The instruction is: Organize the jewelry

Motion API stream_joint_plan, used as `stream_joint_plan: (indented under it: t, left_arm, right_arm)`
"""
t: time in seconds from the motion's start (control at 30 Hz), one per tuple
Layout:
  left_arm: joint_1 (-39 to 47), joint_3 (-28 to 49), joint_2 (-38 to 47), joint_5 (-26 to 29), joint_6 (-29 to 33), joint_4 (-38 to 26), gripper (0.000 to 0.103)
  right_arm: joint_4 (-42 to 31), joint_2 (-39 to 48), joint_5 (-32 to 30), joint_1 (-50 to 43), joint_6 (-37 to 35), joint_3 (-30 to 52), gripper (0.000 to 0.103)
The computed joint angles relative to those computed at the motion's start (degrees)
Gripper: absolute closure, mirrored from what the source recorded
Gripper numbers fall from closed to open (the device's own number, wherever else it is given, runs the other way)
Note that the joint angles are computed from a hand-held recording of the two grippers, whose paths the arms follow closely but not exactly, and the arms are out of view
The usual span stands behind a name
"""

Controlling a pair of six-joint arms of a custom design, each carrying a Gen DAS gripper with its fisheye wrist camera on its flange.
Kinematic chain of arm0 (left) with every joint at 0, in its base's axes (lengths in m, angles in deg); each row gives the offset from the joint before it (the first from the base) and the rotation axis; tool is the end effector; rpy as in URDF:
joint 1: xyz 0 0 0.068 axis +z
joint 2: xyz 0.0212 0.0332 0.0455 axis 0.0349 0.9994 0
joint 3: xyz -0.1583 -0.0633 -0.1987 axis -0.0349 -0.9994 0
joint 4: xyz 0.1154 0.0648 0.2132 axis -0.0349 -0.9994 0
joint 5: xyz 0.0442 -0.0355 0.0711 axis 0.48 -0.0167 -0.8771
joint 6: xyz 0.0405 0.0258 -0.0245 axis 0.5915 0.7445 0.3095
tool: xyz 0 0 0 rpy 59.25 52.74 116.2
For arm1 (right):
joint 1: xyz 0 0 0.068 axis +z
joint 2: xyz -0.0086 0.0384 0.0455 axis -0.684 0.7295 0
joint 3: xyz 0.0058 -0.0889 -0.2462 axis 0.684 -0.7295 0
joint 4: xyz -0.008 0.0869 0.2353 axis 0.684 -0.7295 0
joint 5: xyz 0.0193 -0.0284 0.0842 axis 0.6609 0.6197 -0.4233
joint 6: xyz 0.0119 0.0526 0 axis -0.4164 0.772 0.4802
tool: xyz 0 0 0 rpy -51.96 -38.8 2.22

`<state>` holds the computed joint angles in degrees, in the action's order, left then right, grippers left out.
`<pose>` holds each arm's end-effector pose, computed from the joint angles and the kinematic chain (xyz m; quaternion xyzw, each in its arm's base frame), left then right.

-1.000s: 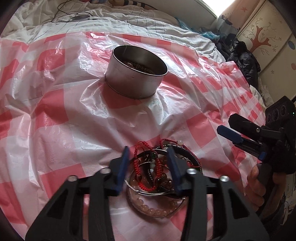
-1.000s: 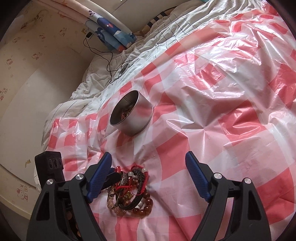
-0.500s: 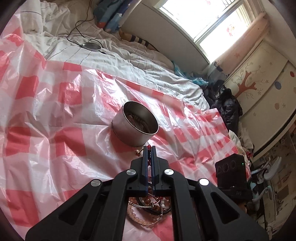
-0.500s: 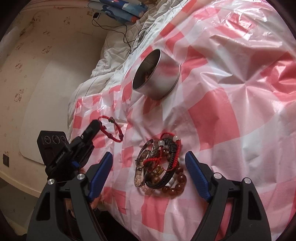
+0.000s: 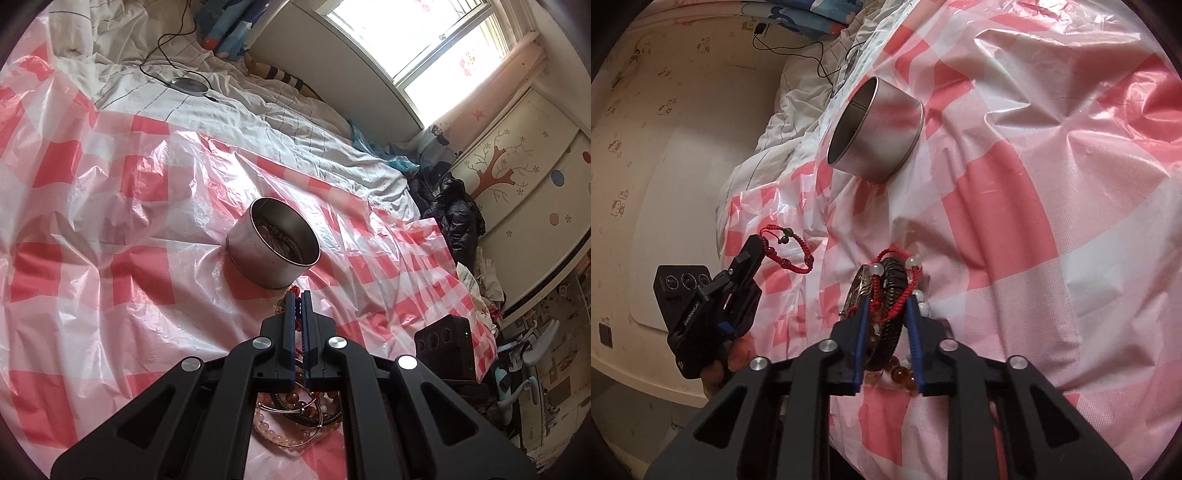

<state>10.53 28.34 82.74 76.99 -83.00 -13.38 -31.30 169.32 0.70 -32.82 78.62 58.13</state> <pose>0.1255 0.0024 0.2088 -0.1726 0.8665 -0.2762 0.3783 0.2407 0.0744 0.1398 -0.0989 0.8683 0.4848 0.0343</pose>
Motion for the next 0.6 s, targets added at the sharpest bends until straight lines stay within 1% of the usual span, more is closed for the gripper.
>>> stream_joint_plan:
  t: [0.03, 0.1, 0.2, 0.27, 0.4, 0.53, 0.6]
  left_arm:
    - [0.40, 0.04, -0.06, 0.17, 0.13, -0.20, 0.100]
    - [1.38, -0.04, 0.01, 0.85, 0.46, -0.29, 0.101]
    - [2.15, -0.06, 0.18, 1.46, 0.78, -0.19, 0.101]
    - [1.85, -0.02, 0.34, 1.29, 0.68, -0.01, 0.100]
    - [1.47, -0.12, 0.39, 1.12, 0.55, 0.16, 0.101]
    - [1.43, -0.13, 0.38, 1.08, 0.44, 0.20, 0.100]
    - [1.31, -0.10, 0.42, 1.02, 0.39, 0.23, 0.101]
  right_arm:
    - [0.45, -0.46, 0.25, 0.20, 0.04, -0.14, 0.089]
    - [1.21, -1.25, 0.29, 0.09, 0.11, -0.55, 0.089]
    - [0.76, -1.37, 4.26, 0.95, 0.29, -0.03, 0.089]
    - [0.18, 0.26, 4.51, 0.82, 0.38, 0.56, 0.089]
    - [2.27, -0.78, 5.33, 0.36, 1.93, -0.38, 0.089]
    - [2.52, -0.83, 4.58, 0.30, 1.29, -0.58, 0.089]
    - [3.09, -1.79, 4.85, 0.75, 1.55, -0.91, 0.091]
